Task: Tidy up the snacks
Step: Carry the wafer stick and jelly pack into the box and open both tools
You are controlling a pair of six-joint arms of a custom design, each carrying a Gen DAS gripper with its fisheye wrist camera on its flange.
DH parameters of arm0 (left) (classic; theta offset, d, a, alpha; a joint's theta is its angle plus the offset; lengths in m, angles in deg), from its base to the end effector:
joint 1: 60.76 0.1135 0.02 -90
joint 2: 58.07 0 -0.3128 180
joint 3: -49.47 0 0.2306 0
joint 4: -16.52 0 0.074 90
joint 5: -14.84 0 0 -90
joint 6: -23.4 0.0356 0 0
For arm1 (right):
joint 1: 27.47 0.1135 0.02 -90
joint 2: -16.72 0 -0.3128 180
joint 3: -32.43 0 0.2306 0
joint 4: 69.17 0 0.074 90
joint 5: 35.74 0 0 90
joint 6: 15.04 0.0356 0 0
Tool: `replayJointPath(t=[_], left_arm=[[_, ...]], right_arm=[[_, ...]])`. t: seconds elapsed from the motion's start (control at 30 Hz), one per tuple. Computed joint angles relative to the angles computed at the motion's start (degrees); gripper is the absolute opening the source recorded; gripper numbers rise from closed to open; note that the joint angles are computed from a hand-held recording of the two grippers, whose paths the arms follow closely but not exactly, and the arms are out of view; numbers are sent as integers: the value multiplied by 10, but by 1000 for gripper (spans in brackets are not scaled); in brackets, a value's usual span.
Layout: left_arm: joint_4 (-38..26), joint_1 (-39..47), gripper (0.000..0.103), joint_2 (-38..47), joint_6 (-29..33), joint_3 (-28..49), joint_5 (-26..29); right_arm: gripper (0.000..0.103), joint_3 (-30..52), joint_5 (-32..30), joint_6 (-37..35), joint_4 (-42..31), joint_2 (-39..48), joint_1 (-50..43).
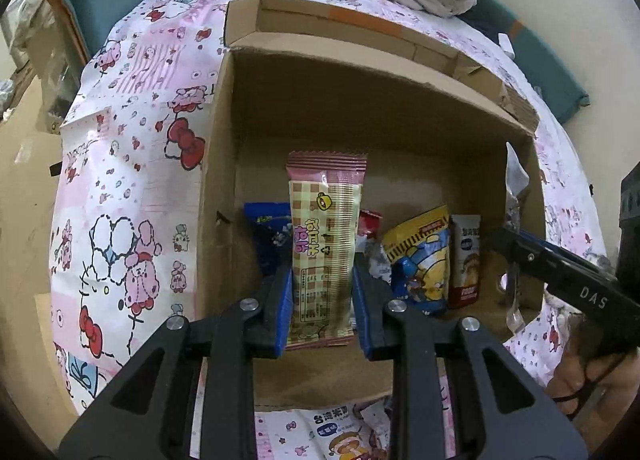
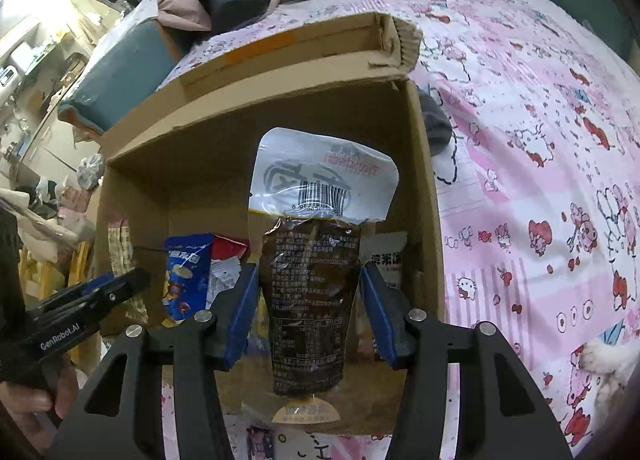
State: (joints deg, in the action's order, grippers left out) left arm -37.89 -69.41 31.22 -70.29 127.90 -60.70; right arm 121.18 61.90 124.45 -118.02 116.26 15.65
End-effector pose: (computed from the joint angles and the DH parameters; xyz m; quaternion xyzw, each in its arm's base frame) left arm 0.2834 -0.0521 0.2843 0.0689 0.9670 -0.1451 0.1980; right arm 0.2613 0.2382 0.2845 0.0709 0.9605 0.1445 0.2270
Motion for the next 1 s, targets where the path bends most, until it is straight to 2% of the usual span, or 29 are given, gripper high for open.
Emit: replayJointPath(t=[0.43,0.5,0.57,0.63,0.7,1.0], left_arm=[[2,-10,23,12,-1,4,10],[0,-10,24,14,-2,5,11],[-4,-12,30,16,-4,6,9],[-7,-18,55,13,-11,5,-4],[-8,-19,68,9,-15,5,-9],[-6,-6,69,0,-23,6,-8]], right_arm=[[55,0,-14,4,8,8,-11],[60,-2,-17,4,16,6,-11],[65,-12,-33,9,35,1,-15],[71,-17,-36,13,41,-3,-17],[74,-16,-33,14,37,-6,-17],[74,-15,-40,19,33,-14,-18]])
